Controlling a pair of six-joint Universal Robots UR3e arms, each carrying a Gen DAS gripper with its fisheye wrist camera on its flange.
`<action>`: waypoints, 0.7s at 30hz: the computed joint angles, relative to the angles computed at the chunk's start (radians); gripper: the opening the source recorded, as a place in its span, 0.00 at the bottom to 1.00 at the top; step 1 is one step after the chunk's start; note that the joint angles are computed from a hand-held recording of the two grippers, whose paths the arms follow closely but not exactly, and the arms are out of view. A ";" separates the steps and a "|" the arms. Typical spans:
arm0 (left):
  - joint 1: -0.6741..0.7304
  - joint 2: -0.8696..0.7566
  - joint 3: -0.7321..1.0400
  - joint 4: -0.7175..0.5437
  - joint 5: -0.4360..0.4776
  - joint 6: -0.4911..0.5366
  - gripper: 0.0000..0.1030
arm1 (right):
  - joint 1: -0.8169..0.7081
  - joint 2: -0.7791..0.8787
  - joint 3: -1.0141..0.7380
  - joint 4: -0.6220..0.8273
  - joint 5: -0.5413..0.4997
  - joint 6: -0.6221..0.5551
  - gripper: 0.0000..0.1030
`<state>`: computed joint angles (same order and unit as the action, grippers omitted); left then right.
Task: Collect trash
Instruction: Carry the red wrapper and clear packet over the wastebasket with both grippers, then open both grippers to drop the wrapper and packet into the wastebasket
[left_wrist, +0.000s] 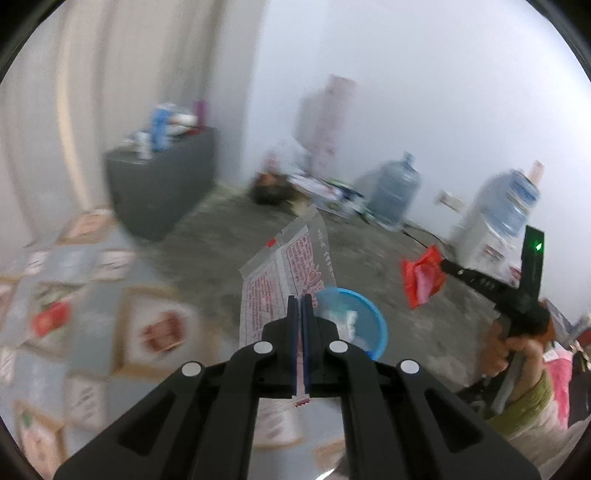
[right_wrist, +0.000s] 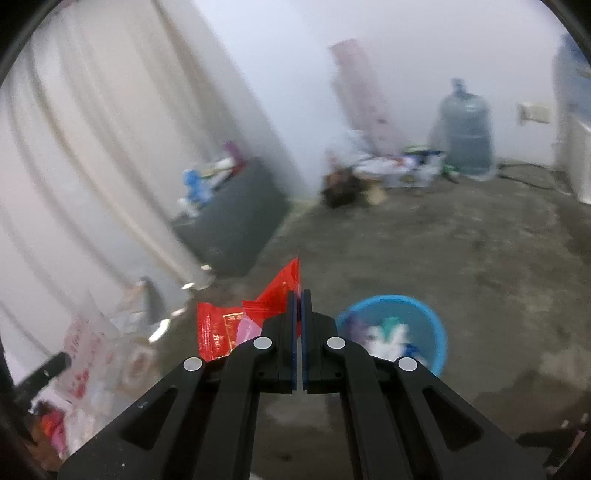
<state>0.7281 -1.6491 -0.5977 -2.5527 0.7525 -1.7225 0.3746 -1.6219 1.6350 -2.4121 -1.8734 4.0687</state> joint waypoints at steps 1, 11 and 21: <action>-0.069 -0.004 -0.034 0.070 0.014 -0.063 0.02 | -0.018 -0.020 0.040 -0.005 0.008 0.010 0.00; -0.706 -0.311 -0.094 0.646 0.221 -0.582 0.03 | -0.203 -0.023 0.319 -0.126 0.151 0.031 0.00; -0.966 -0.594 -0.082 0.913 0.466 -0.777 0.47 | -0.346 0.180 0.542 -0.428 0.324 0.091 0.36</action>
